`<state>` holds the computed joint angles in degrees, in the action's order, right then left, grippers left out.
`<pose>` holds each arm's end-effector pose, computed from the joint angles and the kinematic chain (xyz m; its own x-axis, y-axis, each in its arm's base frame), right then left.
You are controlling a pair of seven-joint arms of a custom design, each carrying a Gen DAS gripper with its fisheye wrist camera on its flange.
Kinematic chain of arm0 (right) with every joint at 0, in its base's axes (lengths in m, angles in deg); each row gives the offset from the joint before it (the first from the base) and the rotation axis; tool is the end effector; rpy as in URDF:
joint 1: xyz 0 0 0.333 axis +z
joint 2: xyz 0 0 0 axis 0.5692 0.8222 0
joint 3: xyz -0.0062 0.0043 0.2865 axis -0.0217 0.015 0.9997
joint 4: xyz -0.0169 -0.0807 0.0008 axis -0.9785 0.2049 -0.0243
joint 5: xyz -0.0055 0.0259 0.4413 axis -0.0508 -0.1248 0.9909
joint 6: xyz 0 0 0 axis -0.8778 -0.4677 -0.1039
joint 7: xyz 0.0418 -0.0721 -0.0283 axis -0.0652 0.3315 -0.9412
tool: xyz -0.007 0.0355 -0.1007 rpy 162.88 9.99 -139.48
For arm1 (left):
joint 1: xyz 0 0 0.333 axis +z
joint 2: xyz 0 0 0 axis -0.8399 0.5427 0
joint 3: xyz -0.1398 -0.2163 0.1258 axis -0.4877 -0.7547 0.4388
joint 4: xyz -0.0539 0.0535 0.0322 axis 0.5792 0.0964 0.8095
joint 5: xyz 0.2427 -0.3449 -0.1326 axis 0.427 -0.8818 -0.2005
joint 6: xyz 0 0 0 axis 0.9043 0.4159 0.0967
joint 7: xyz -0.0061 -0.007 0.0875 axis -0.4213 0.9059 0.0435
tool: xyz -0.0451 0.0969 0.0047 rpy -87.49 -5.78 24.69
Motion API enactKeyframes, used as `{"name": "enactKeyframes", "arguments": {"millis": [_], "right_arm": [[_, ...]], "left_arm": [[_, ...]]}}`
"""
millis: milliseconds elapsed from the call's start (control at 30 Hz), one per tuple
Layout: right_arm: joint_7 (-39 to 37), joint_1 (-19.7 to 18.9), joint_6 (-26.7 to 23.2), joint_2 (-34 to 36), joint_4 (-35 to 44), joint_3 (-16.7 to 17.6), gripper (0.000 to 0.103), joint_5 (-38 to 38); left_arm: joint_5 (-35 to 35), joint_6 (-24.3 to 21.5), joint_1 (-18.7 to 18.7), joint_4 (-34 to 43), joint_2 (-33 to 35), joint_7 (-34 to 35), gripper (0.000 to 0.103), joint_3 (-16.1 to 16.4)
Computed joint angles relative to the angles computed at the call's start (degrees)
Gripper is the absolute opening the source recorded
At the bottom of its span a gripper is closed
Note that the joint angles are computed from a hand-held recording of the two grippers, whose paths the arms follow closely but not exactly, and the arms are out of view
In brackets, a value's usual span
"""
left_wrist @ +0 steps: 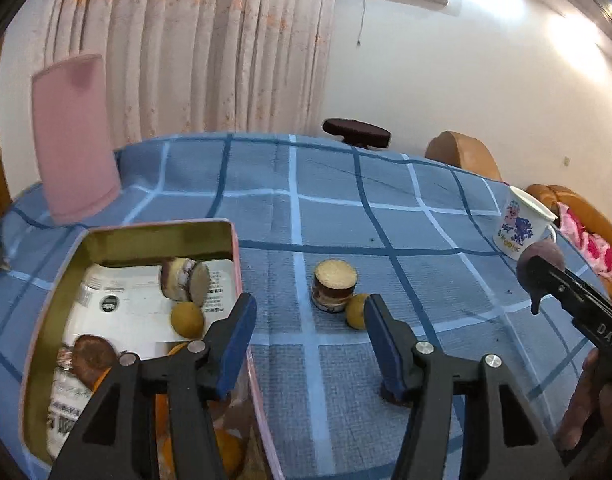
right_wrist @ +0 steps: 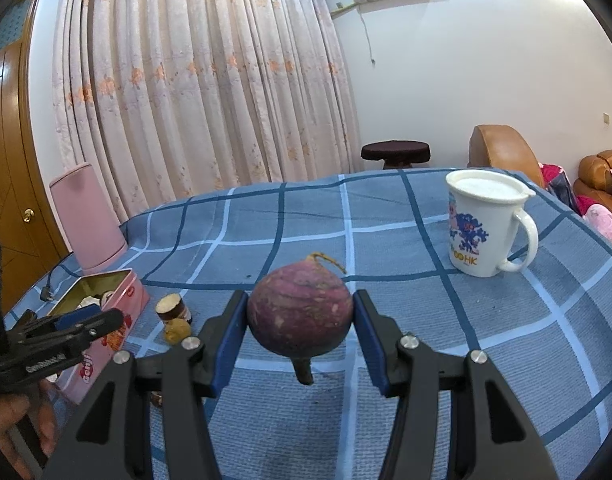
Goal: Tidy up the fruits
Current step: 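Carry the brown fruit in the left tool while the right tool carries the purple root to the tin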
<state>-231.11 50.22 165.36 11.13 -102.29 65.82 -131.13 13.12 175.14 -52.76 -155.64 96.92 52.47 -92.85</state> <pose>0.6369 0.1887 0.3864 -0.3694 -0.9177 -0.1461 -0.3551 0.2846 -0.8905 0.7420 -0.2165 0.3920 -0.5928 -0.7964 0.1198 -0.5063 0.2528 -0.8245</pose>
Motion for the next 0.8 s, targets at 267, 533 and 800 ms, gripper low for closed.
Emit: {"name": "enactKeyframes", "arguments": {"millis": [267, 533, 800], "right_arm": [[1.99, -0.1, 0.76, 0.7, 0.83, -0.19, 0.056, -1.42], [1.64, -0.31, 1.89, 0.66, 0.7, -0.35, 0.056, -1.02], [0.02, -0.07, 4.26, 1.86, 2.31, -0.32, 0.056, -1.79]], "left_arm": [[1.42, -8.41, -3.39, -3.68, -3.46, 2.4, 0.059, 2.53], [7.72, -21.14, -7.69, 4.37, 1.1, -6.65, 0.045, 7.75], [0.24, -15.62, -3.63, -0.83, -2.98, 1.25, 0.04, 4.65]]}}
